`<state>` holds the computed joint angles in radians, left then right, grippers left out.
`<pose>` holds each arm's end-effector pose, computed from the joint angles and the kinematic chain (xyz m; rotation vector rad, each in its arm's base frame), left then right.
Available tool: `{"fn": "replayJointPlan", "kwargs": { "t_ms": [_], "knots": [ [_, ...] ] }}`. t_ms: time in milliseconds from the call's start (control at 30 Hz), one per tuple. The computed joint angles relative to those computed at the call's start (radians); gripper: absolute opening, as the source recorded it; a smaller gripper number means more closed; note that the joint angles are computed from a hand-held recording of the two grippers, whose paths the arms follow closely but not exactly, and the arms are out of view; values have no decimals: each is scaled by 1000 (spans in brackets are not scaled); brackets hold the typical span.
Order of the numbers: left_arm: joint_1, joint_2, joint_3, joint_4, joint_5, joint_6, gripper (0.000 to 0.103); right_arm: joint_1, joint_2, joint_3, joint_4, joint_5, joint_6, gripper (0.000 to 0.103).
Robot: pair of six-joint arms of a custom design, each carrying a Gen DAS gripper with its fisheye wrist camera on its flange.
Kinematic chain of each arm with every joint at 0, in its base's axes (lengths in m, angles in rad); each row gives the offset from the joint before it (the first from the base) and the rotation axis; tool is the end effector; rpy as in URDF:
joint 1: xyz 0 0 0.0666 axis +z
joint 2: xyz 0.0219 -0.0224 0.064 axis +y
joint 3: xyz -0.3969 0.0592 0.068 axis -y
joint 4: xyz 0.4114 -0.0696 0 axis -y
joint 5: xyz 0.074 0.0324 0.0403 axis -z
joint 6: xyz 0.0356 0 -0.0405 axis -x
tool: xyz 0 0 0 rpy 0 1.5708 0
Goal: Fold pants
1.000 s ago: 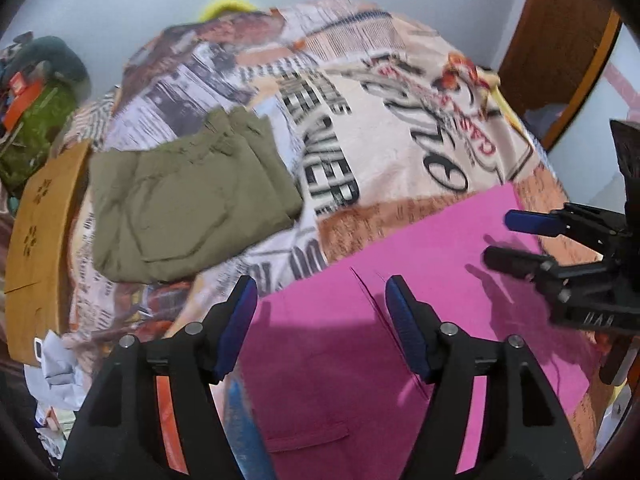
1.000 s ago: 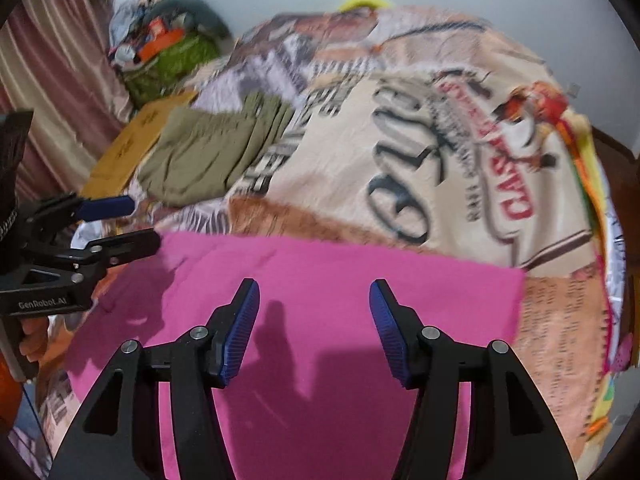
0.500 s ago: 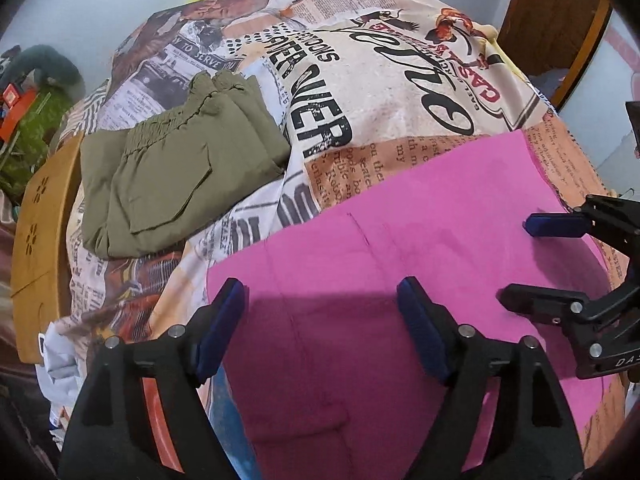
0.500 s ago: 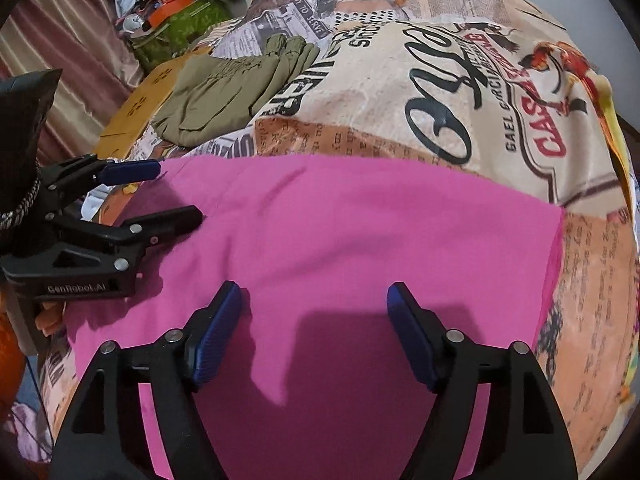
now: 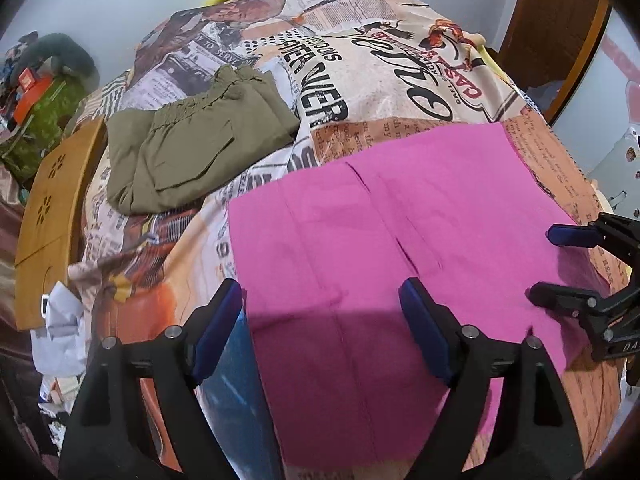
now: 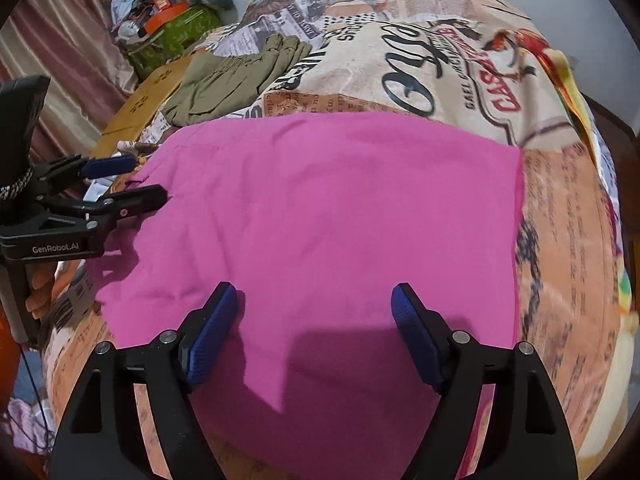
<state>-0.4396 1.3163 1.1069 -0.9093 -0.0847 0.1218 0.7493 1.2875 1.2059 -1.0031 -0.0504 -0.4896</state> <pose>0.3973 -0.1840 0.3478 0.3988 2.6539 -0.0617 0.3192 0.2989 0.4002 -0.3717 2.7141 0.4506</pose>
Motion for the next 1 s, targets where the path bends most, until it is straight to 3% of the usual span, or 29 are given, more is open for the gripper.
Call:
{"fn": "replayJointPlan", "kwargs": {
  "t_ms": [167, 467, 800, 867, 1000],
  "knots": [
    [-20, -64, -57, 9, -25, 0, 86, 17, -57, -45, 8, 6, -67, 77],
    [-3, -131, -111, 10, 20, 68, 88, 52, -96, -71, -11, 63, -107, 78],
    [3, -198, -124, -28, -1, 134, 88, 79, -107, -58, 13, 75, -129, 78],
    [21, -214, -122, -31, 18, 163, 88, 86, -104, -48, 21, 88, -124, 78],
    [71, -236, -122, -37, 124, 230, 88, 103, -89, -26, 47, 116, -105, 78]
  ]
}}
